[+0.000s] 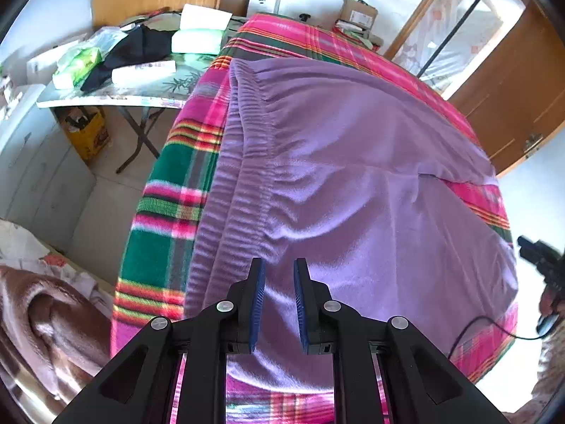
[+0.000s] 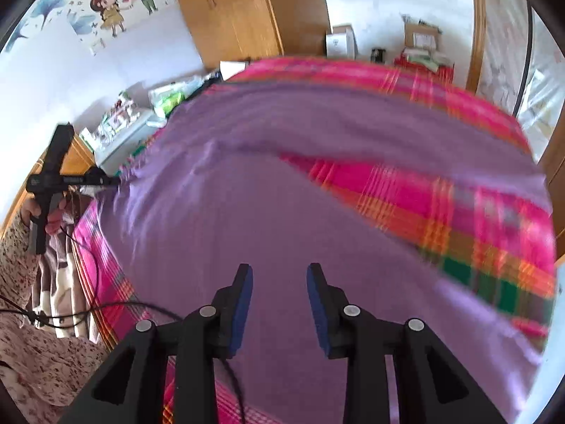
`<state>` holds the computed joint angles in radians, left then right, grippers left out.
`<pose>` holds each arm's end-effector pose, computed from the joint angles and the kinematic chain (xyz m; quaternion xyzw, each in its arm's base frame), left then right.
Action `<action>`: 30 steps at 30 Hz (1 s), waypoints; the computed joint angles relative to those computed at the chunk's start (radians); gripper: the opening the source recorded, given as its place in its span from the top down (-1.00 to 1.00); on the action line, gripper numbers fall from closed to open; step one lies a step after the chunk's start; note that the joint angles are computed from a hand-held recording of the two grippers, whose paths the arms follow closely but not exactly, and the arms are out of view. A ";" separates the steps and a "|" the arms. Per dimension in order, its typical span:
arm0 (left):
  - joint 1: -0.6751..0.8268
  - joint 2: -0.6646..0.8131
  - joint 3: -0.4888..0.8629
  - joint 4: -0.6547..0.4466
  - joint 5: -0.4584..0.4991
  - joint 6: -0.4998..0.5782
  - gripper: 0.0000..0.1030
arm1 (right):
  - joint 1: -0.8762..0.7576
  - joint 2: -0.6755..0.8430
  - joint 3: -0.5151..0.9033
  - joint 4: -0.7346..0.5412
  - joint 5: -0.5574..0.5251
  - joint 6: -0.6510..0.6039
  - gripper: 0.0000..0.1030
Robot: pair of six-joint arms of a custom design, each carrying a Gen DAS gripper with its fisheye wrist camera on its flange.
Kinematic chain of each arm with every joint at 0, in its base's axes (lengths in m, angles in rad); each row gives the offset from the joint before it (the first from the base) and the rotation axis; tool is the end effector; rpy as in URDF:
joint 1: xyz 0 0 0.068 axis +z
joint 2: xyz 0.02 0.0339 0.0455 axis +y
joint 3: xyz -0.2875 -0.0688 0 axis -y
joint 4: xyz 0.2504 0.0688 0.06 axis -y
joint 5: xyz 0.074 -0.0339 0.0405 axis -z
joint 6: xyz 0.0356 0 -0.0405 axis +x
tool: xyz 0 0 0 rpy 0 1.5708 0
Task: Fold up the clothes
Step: 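Position the left gripper at the elastic waistband edge of the purple garment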
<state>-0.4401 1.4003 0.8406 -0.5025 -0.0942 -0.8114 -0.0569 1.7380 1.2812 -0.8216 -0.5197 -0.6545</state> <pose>0.2444 -0.1114 0.2191 -0.1901 0.9480 -0.1102 0.2304 0.3497 -0.0022 0.2399 -0.3172 0.9027 0.1893 0.2205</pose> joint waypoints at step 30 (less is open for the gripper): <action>0.026 0.013 -0.030 0.040 -0.107 -0.046 0.66 | 0.187 0.025 -0.104 0.183 0.064 0.128 0.34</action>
